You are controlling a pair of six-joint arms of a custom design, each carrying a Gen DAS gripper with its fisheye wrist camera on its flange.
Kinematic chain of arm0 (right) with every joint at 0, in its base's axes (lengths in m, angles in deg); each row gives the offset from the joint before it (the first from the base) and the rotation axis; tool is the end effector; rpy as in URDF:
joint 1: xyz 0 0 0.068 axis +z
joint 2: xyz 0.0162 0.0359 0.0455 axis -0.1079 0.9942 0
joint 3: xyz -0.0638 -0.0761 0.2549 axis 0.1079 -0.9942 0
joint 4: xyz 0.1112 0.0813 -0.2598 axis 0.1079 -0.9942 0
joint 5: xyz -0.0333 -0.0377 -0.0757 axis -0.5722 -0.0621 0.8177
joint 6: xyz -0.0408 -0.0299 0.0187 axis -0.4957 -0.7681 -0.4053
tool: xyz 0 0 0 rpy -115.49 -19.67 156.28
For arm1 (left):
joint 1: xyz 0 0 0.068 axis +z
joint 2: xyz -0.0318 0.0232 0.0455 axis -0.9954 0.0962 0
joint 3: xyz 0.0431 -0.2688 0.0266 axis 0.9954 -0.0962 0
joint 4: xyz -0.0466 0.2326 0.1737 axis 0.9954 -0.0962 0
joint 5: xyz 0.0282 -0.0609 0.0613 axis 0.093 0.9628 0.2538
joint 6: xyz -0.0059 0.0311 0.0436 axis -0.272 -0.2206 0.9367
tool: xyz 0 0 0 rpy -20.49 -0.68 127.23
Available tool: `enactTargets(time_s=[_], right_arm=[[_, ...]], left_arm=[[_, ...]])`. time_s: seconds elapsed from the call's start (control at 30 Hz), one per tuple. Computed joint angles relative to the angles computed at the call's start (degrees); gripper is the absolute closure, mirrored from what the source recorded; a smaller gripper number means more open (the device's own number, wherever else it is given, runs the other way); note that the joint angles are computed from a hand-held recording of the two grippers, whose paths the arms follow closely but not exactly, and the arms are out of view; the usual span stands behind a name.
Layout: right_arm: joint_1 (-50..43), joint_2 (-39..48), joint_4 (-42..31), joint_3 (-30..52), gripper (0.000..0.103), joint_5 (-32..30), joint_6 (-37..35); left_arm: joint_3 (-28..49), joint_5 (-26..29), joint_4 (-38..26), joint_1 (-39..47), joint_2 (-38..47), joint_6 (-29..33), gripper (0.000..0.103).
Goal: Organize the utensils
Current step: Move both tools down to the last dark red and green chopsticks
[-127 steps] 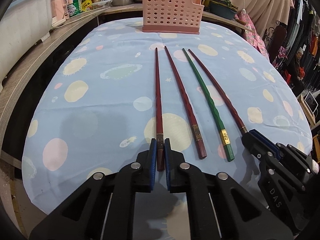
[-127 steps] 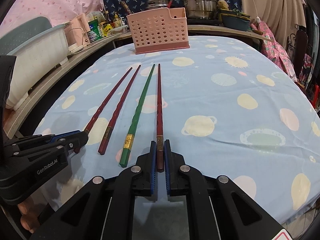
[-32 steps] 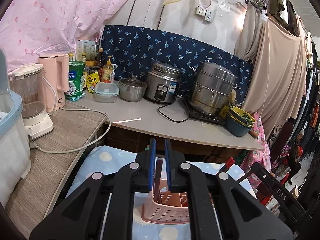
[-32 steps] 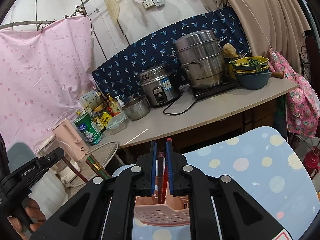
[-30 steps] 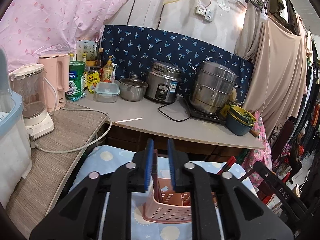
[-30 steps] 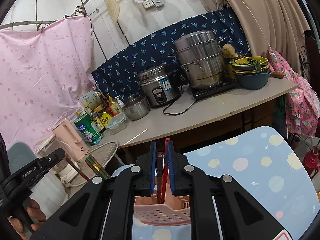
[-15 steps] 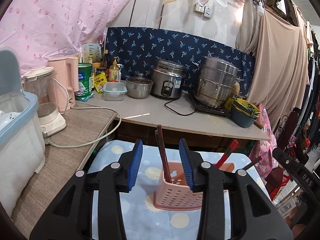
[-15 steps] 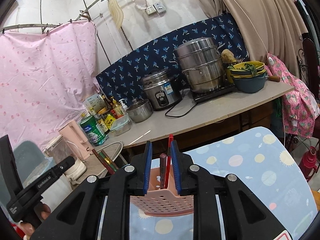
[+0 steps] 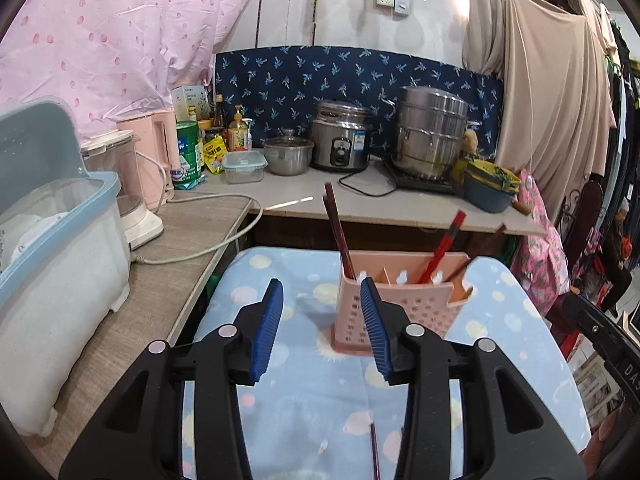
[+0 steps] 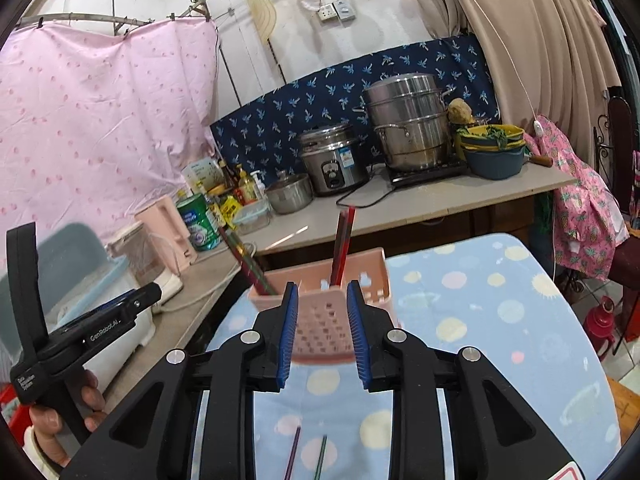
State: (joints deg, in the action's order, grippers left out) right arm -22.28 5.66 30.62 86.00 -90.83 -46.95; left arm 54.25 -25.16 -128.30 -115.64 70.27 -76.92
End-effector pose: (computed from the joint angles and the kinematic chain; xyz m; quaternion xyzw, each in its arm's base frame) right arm 0.3262 -0.0675 0.3931 -0.1035 0.8273 0.2563 0.4890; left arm 0.2688 -0.1361 0.4100 -0.1536 0.8497 0.0496 0.5019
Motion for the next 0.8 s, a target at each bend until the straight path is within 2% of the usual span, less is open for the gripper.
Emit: enactTargets(time_s=[0.33,0.5,0.8], right_arm=[[-5.37,-12.00,-9.05,-13.11,0.076,-1.77,-12.82],[-7.73,-17.71,-14.72,-19.30,0.076,-1.57,-20.45],[-11.05,-29.13,-22.21,-31.54,0.076,0.77,-32.20]], left_arm=[[-8.57,-4.37,-9.08,-10.67,-4.98,-10.91,0.064],[-13.39,-4.52,-12.93,-16.19,-6.63,-18.23,0.065],[-22.00,-2.17,-15.24,-23.54,-9.02,-30.21,0.065]])
